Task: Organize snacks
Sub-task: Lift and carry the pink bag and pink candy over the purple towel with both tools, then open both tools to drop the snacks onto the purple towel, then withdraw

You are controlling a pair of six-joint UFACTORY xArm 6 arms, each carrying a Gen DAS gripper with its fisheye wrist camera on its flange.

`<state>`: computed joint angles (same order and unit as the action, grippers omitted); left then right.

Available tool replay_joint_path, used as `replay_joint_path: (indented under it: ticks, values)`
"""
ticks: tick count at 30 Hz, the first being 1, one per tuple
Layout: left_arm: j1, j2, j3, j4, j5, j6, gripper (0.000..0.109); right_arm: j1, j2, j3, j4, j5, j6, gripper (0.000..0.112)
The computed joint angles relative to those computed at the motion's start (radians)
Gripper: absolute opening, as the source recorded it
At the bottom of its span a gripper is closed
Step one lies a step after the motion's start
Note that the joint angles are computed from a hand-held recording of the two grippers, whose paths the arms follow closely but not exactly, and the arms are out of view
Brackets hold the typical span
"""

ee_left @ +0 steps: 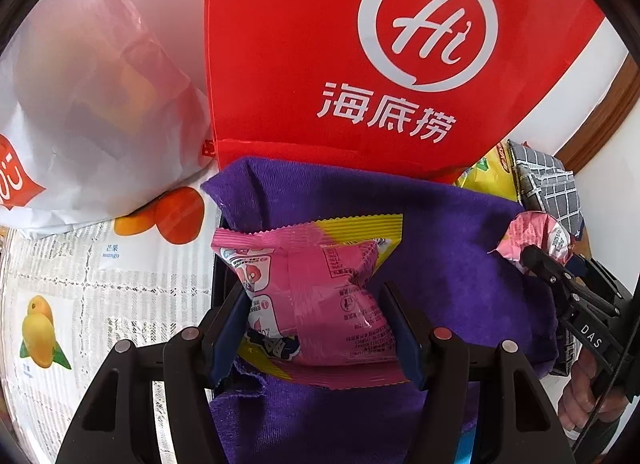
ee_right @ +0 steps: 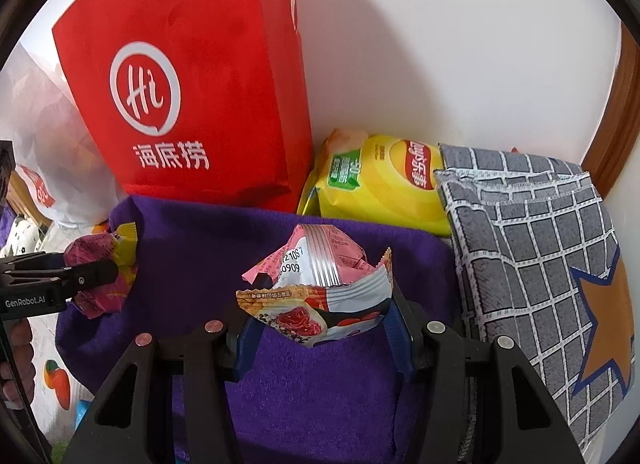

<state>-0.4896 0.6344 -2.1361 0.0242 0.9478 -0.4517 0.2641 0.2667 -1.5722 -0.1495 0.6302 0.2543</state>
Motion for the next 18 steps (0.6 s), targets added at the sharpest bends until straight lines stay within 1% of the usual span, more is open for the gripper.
replay_joint_path:
  ticks: [1,10,13,18]
  values:
    - [0.0,0.0,0.001,0.001,-0.001,0.002,0.063,0.0,0.003,-0.002,-0.001,0.004,-0.001,0.054]
    - [-0.021,0.112,-0.17,0.018,0.083,-0.001,0.063,0.004,0.031,-0.024,0.003,0.029,-0.021,0.054]
    - [-0.025,0.132,-0.203,0.022,0.095,-0.001,0.063,0.008,0.039,-0.031,-0.007,0.039,-0.021,0.054]
    - [-0.024,0.135,-0.212,0.014,0.103,0.005,0.063,0.013,0.047,-0.035,-0.028,0.045,-0.015,0.054]
